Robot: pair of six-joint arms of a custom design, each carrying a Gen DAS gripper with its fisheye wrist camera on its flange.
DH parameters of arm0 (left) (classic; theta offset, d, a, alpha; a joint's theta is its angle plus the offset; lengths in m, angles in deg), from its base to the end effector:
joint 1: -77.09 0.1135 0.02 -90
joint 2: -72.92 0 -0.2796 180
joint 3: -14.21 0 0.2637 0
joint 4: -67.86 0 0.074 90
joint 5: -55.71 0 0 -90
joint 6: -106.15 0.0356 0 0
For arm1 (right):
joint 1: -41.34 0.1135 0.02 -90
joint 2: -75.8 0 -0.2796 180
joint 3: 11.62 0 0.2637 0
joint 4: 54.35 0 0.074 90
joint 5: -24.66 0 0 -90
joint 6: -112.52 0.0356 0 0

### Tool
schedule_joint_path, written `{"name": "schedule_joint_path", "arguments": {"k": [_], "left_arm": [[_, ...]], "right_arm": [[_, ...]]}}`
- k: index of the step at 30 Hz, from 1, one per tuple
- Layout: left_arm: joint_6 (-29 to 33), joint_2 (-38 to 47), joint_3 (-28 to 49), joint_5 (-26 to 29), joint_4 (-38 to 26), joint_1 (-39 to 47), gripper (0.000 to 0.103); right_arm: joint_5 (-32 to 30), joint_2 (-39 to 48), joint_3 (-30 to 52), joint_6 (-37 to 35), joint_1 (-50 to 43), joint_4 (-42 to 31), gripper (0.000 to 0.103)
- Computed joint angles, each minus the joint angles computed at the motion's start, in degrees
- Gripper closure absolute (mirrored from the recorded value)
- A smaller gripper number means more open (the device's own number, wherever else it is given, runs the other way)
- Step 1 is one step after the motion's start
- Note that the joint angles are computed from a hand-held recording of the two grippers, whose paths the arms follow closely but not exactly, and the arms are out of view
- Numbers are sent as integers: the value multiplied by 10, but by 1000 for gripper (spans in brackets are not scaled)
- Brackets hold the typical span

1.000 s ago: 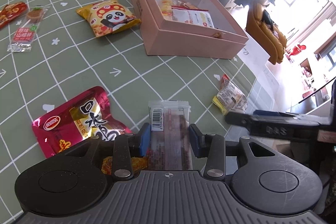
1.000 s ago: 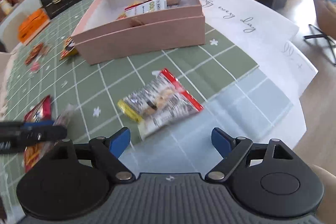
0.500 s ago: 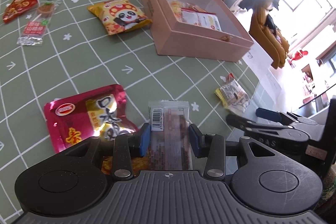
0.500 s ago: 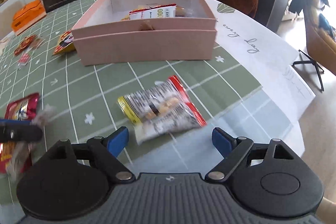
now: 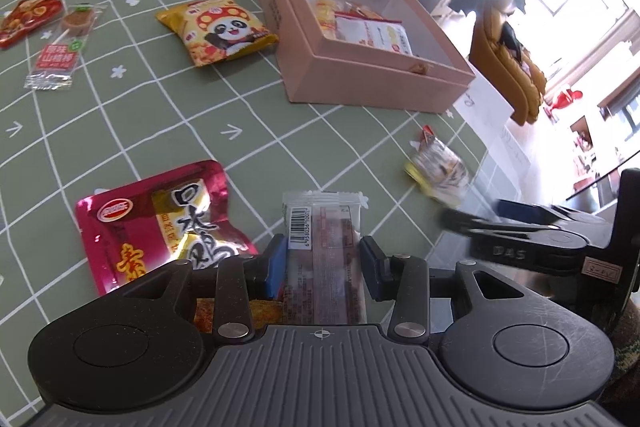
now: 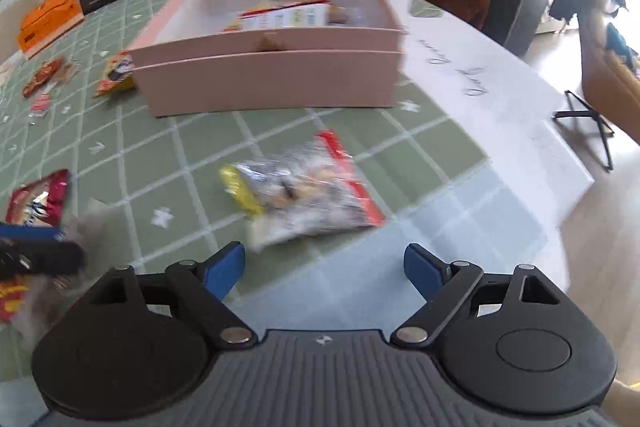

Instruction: Organize snacks

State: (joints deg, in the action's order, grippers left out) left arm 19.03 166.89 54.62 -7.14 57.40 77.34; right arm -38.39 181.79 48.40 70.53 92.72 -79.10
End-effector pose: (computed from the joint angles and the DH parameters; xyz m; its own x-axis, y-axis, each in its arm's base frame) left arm 0.2424 -0.0152 0.0853 -0.8880 0.0408 -0.4581 0.2409 0.8898 -0.3877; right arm 0.2093 0.2362 0.0929 -0.8424 0.0071 -0.5389 0.0344 0.9986 -0.0408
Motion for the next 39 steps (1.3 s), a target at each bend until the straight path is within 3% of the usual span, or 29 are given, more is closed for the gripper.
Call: {"name": "schedule_joint_path", "arguments": {"k": [4, 5, 8, 10, 13, 16, 17, 20, 24, 28, 31, 34, 36, 38, 39], "left_arm": [[-2, 5, 2, -6, 3, -2, 58], [-5, 7, 4, -8, 5, -4, 58], [-12, 8, 5, -14, 11, -14, 58], [-9, 3, 2, -19, 12, -20, 58], [-3, -4, 0, -28, 6, -29, 58], [-1, -15, -3, -33, 2, -36, 58], [1, -20, -5, -33, 1, -38, 58], [1, -32, -12, -32, 5, -42, 58], [-6, -48, -2, 18, 6, -25, 58], [-14, -68, 85, 48, -11, -15, 58], [-28, -27, 201, 46, -24, -25, 58], [-65, 68, 318, 75, -6, -39, 56], [-82, 163, 425, 108, -44, -46, 56], [-76, 231, 503, 89, -103, -53, 57], [-75, 237, 499, 72, -93, -51, 57]], "right_arm": [[95, -16, -10, 11, 7, -82, 22], [90, -42, -33, 1, 2, -64, 22], [-2, -129, -94, -8, -39, 22, 22], [-48, -139, -102, 16, -61, 67, 22], [-69, -76, -52, 44, -77, 90, 22], [-75, 20, 48, 33, -91, 31, 22], [-64, 43, 75, 29, -88, 6, 25], [-45, 58, 102, -14, -77, -20, 47], [-73, 16, 72, -62, -69, -17, 53], [-50, -97, 43, -96, -70, -13, 54], [-11, -137, 82, -142, -89, -13, 53], [-5, -108, 142, -170, -119, -1, 53], [-26, -76, 167, -174, -139, 26, 51], [-67, -40, 189, -170, -157, 44, 46], [-72, -24, 200, -165, -161, 40, 46]]}}
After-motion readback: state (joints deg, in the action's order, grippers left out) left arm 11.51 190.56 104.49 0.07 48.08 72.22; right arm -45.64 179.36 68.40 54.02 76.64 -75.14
